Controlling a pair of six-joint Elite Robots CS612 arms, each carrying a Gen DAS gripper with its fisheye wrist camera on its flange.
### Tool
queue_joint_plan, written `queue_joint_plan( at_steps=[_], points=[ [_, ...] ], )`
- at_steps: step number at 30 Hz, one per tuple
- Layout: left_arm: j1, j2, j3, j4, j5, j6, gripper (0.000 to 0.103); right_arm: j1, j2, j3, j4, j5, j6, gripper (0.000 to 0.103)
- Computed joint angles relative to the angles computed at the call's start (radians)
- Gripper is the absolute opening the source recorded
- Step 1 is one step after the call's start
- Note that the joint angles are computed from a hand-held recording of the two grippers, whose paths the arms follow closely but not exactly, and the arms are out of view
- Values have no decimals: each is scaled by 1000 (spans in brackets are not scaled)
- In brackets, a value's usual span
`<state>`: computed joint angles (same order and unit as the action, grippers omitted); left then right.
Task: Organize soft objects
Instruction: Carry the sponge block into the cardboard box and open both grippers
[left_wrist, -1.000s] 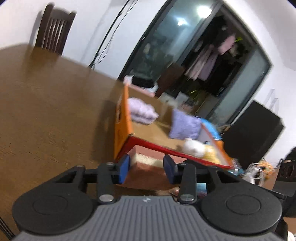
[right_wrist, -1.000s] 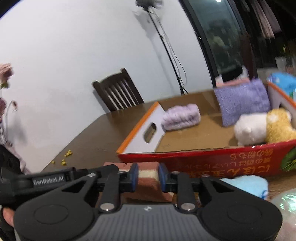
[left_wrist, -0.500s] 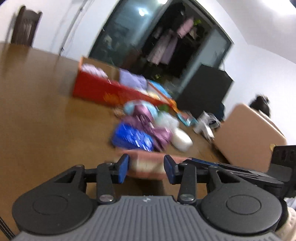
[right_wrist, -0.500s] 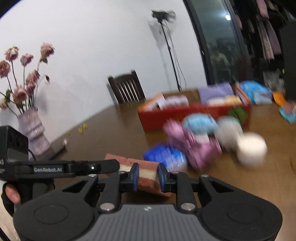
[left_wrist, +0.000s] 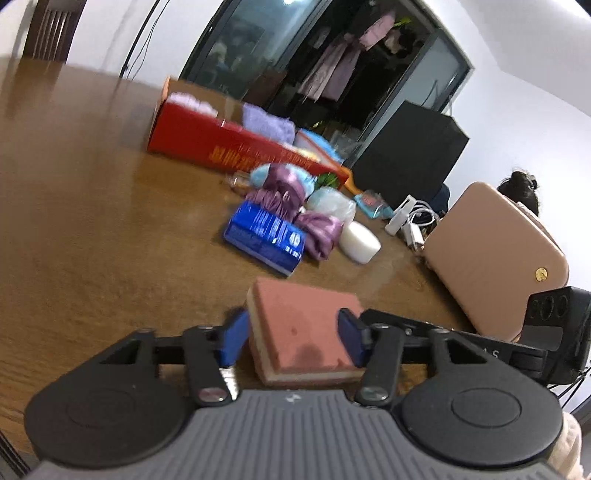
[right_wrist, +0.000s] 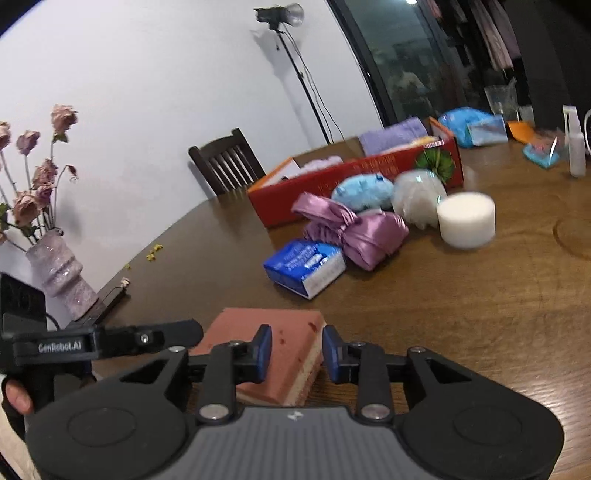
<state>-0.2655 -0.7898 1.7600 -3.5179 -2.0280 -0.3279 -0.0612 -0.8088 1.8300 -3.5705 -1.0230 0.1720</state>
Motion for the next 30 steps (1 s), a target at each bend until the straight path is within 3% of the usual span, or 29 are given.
queue_joint_plan(
  at_steps=[1, 3, 9, 14, 17, 22, 27, 30],
  points=[
    [1, 4, -6, 14, -6, -6, 35, -1, 4, -7, 14, 7, 12, 30],
    [1, 10, -13, 13, -8, -23, 30, -6, 17, -22, 26, 39, 40, 30],
    [13, 24, -97, -60, -28, -57, 30, -9, 24, -77, -35, 53, 87, 30],
    [24, 80, -306, 21, 11, -44, 30, 3, 61, -268, -12, 22, 37, 26],
    [29, 133, -460, 127, 58, -22, 30, 14, 112, -430, 89, 6, 9, 26],
    [37, 229, -693, 390, 124, 18, 30, 26, 240, -731, 356, 13, 12, 26],
    [25, 262, -766, 572, 225, 137, 30, 35, 356, -950, 633, 33, 13, 26],
    [20, 264, -762, 600, 276, 192, 37, 43, 387, -1001, 720, 39, -2, 26]
  ],
)
